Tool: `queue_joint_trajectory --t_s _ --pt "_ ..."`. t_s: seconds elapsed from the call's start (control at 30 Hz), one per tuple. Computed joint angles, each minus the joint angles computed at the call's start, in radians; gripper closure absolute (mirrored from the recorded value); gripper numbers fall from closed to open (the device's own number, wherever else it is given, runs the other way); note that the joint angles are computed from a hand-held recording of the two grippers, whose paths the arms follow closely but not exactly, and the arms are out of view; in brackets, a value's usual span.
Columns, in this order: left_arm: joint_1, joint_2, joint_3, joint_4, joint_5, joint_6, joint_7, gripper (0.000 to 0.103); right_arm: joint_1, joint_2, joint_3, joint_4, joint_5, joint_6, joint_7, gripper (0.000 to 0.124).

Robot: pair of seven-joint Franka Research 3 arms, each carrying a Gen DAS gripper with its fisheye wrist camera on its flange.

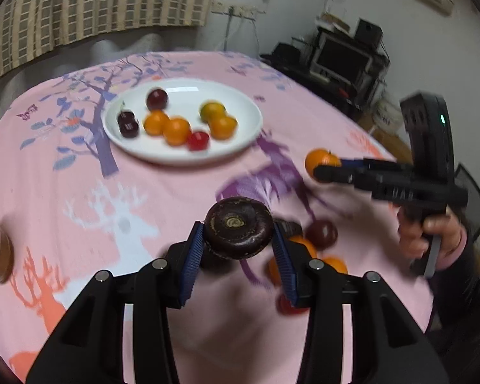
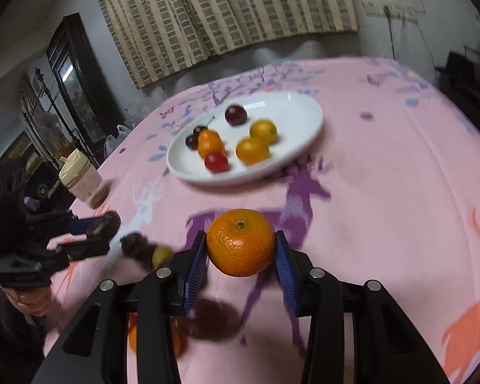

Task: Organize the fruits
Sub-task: 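Grasp a mandarin with the right tool while the left tool grasps a dark brown round fruit, then carry the mandarin and dark brown fruit over the white plate and open both tools, then grasp the dark red plum with the right tool while the left tool grasps a dark brown fruit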

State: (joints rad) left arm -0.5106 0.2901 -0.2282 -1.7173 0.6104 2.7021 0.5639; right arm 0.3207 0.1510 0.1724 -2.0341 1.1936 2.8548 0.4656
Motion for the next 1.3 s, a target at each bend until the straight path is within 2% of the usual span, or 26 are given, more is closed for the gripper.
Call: queue_joint_trajectory --t_s 0.17,0.27,0.4,0.5,0.53,0.57,0.6,0.67,0.73,0.8,0.87,0.97,1.03,1.1,1.17,1.3 --pt "-0.006 0.114 0.064 0.206 0.062 -0.080 -0.060 0.060 0.014 0.115 0.016 0.180 -0.072 0.035 0.063 0.081" --pt "0.015 0.218 0.073 0.349 0.009 -0.120 -0.027 0.060 0.045 0.216 -0.002 0.306 -0.240 0.058 0.201 0.081" --pt "0.013 0.344 0.099 0.528 -0.041 -0.218 0.029 0.060 0.077 0.354 -0.041 0.482 -0.429 0.002 0.377 0.081" --pt "0.018 0.388 0.110 0.586 -0.080 -0.241 0.053 0.059 0.082 0.413 -0.046 0.555 -0.525 -0.022 0.443 0.080" --pt "0.012 0.395 0.121 0.601 -0.086 -0.259 0.040 0.045 0.084 0.420 -0.047 0.563 -0.551 -0.023 0.465 0.080" --pt "0.004 0.387 0.135 0.594 -0.082 -0.262 0.009 0.022 0.080 0.420 -0.041 0.561 -0.570 -0.023 0.479 0.075" --pt "-0.003 0.367 0.149 0.565 -0.069 -0.244 -0.029 0.013 0.058 0.410 -0.013 0.545 -0.565 -0.010 0.466 0.066" --pt "-0.014 0.304 0.167 0.479 -0.024 -0.186 -0.100 0.013 -0.010 0.363 0.077 0.478 -0.521 0.033 0.381 0.064" --pt "-0.011 0.263 0.152 0.439 -0.010 -0.191 -0.102 0.013 -0.051 0.310 0.128 0.411 -0.480 0.068 0.319 0.064" --pt "-0.022 0.202 0.155 0.365 0.033 -0.177 -0.153 0.011 -0.119 0.250 0.203 0.336 -0.372 0.083 0.211 0.060" --pt "-0.044 0.135 0.156 0.283 0.104 -0.185 -0.217 0.008 -0.151 0.197 0.227 0.272 -0.276 0.075 0.123 0.060" --pt "-0.068 0.046 0.136 0.164 0.198 -0.229 -0.315 0.005 -0.174 0.110 0.237 0.153 -0.141 0.076 0.005 0.060" --pt "-0.067 -0.008 0.114 0.075 0.235 -0.229 -0.396 0.005 -0.191 0.067 0.237 0.085 -0.026 0.055 -0.065 0.059" --pt "-0.063 -0.050 0.093 -0.010 0.271 -0.207 -0.503 0.005 -0.196 0.036 0.215 0.027 0.047 0.004 -0.069 0.059" --pt "-0.049 -0.075 0.071 -0.075 0.298 -0.178 -0.587 0.005 -0.189 0.008 0.181 -0.022 0.061 -0.056 -0.016 0.059" --pt "-0.012 -0.092 0.019 -0.126 0.273 -0.195 -0.600 0.005 -0.153 -0.040 0.140 -0.090 0.124 -0.081 -0.069 0.059"
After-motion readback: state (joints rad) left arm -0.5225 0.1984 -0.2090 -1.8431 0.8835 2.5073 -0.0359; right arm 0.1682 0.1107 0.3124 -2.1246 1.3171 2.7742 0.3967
